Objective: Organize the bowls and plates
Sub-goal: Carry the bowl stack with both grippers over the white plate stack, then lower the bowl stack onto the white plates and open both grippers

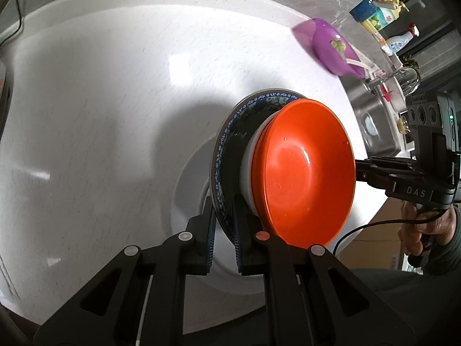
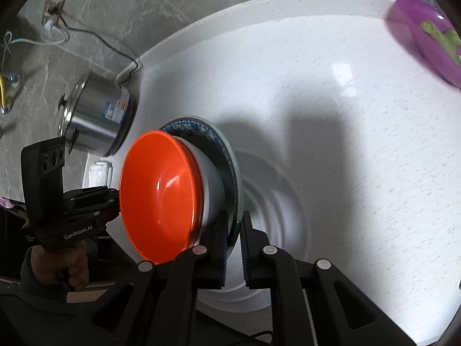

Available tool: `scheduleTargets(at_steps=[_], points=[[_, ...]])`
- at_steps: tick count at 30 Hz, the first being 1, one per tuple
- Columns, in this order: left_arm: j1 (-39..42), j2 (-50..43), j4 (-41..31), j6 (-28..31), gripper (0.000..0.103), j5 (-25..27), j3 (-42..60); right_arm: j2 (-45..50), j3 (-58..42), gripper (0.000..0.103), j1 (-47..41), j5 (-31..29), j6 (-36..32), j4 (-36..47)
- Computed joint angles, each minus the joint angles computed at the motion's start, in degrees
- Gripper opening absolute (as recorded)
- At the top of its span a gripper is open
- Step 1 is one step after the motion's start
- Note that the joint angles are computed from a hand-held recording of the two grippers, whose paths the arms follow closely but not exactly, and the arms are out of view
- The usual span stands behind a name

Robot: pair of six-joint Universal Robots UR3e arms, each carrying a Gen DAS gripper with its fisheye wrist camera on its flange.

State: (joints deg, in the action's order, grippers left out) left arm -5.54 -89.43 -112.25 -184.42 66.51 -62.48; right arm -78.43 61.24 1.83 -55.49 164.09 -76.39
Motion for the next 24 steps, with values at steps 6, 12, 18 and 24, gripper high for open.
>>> scheduleTargets(at_steps=[6,12,18,24], points=[[0.64,5.65,0.61,3.05,0.008,0.49,-8.73,-2.38,7.05,0.011,2.27,-2.04,3.27,-3.51],[-1.54,5.43,4.29,2.88,0.008,1.03,-12.04,-4.83,12.73,0.011,2.43,-3.20,5.58,-6.93],[-4.04,3.94,8.97,1.53,0.009,1.84,-13.80,-6.27,16.69,0.011,2.57,-4.44,6.86,-10.19],[-5.45,3.92,12.17,1.09,0.010,3.07,-14.73,-7.27,18.03,0.012,3.23,-6.18,7.90,-12.11]])
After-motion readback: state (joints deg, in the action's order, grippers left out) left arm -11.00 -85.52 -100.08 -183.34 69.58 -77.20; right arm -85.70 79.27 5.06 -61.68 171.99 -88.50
